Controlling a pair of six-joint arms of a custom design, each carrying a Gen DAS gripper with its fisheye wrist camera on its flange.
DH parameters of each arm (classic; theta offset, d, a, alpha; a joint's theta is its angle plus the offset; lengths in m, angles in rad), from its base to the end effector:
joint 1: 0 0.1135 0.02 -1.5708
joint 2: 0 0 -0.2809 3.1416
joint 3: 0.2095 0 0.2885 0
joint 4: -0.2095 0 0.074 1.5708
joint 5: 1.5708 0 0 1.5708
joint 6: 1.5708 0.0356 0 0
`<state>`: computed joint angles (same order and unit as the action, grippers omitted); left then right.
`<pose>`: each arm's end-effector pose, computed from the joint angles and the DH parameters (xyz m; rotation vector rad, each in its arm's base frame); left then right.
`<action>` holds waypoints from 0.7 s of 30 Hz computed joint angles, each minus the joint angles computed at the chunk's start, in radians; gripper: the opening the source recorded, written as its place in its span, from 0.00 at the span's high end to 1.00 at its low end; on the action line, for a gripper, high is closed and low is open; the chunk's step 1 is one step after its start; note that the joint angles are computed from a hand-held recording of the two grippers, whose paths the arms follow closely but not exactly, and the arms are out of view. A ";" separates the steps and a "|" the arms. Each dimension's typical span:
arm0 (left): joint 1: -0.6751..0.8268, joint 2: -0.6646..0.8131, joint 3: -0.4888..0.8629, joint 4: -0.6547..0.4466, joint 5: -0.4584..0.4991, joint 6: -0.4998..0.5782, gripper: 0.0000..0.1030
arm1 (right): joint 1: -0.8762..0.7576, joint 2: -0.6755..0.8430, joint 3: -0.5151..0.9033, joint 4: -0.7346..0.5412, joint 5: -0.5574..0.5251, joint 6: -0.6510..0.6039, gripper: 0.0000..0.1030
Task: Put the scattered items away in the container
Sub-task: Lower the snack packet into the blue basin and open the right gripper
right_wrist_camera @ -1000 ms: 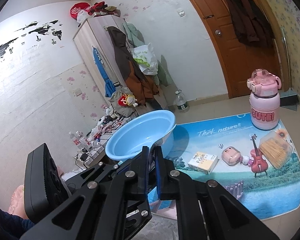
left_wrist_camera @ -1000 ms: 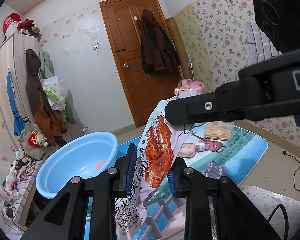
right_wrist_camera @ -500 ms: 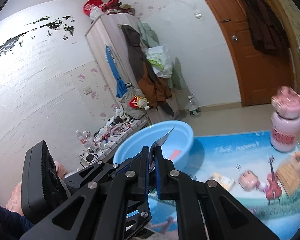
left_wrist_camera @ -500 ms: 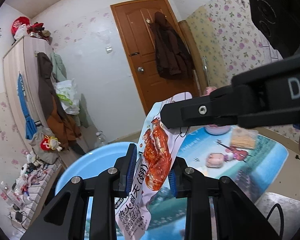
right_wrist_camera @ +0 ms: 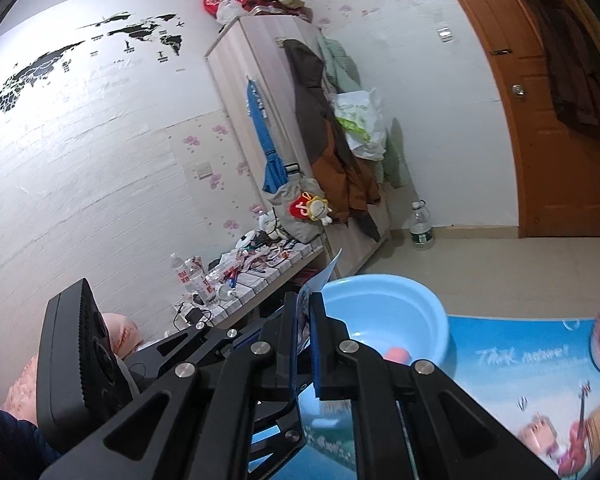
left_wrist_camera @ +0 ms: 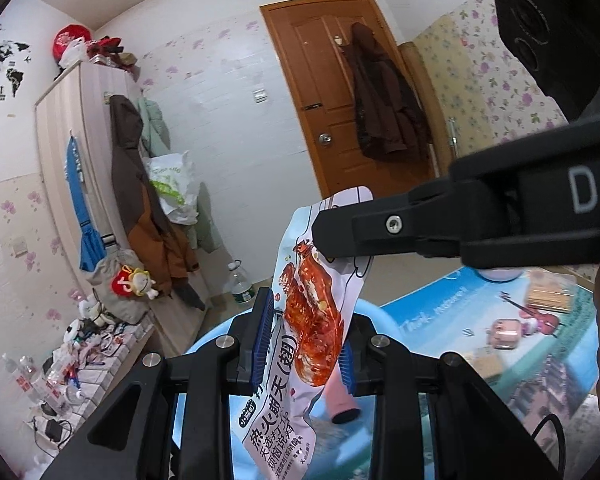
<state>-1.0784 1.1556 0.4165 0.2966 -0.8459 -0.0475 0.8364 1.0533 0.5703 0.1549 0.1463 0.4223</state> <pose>0.1388 -0.2023 0.1830 0.4384 1.8070 0.0768 0.1796 0.1911 0.2445 -0.3019 1.9367 0.7089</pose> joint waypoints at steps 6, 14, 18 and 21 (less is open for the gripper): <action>0.101 0.031 -0.017 0.050 0.090 0.015 0.71 | -0.041 0.169 0.082 0.068 -0.057 -0.014 0.94; 0.179 0.121 -0.040 0.116 0.168 -0.002 0.71 | -0.084 0.325 0.126 0.126 -0.111 -0.003 0.95; 0.188 0.142 -0.048 0.125 0.171 -0.017 0.71 | -0.104 0.372 0.120 0.156 -0.140 0.016 0.95; 0.184 0.163 -0.045 0.123 0.163 -0.016 0.71 | -0.119 0.407 0.126 0.171 -0.153 0.023 0.95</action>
<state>-0.8949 1.3191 0.3717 0.4194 -0.6831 -0.0640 0.7178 1.4600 0.6959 0.3263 -0.0070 0.4450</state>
